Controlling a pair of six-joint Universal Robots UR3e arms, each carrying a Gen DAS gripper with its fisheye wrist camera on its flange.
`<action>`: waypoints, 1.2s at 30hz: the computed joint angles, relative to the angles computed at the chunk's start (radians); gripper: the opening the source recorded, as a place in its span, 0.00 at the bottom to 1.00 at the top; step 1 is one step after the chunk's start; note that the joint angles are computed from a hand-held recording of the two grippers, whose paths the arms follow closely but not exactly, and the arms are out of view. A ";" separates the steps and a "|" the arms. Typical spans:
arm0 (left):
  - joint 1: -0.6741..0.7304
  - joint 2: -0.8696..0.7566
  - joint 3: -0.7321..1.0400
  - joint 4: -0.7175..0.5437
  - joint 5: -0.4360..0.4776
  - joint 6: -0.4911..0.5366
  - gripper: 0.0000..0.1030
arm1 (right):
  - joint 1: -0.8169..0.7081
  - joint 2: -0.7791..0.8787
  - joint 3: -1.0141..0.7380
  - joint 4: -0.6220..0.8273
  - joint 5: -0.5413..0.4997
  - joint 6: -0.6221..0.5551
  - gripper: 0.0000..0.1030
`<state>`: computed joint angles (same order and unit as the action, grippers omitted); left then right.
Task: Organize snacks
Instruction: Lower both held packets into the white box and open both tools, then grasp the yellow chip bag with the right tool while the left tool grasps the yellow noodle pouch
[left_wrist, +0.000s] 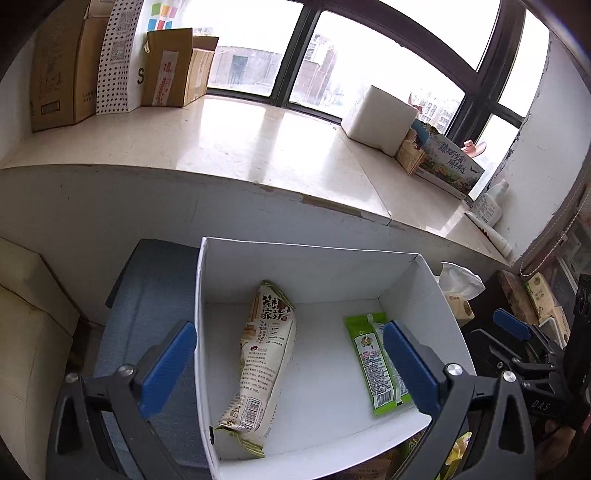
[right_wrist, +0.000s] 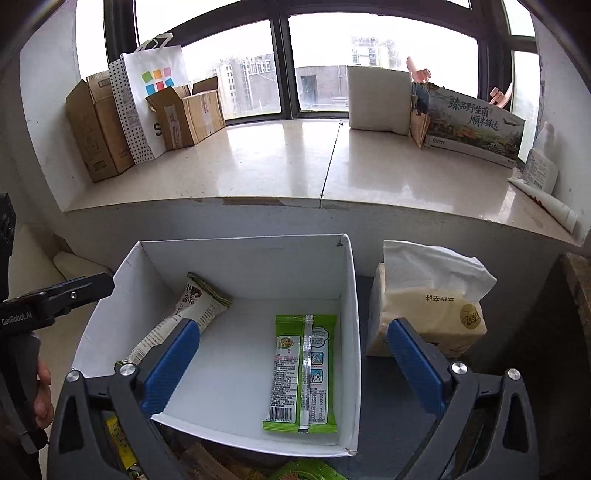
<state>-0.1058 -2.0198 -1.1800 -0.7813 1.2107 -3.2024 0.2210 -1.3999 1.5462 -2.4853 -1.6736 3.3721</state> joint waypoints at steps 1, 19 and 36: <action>0.003 0.042 -0.055 0.028 -0.009 0.020 1.00 | 0.008 -0.015 0.002 0.000 -0.011 0.002 1.00; 0.072 1.063 -0.863 -0.027 -0.004 0.278 1.00 | 0.596 -0.487 0.294 0.019 -0.500 0.291 1.00; 0.299 1.440 -1.020 -0.503 -0.219 0.452 1.00 | 0.598 -0.852 0.857 0.150 -0.418 0.777 1.00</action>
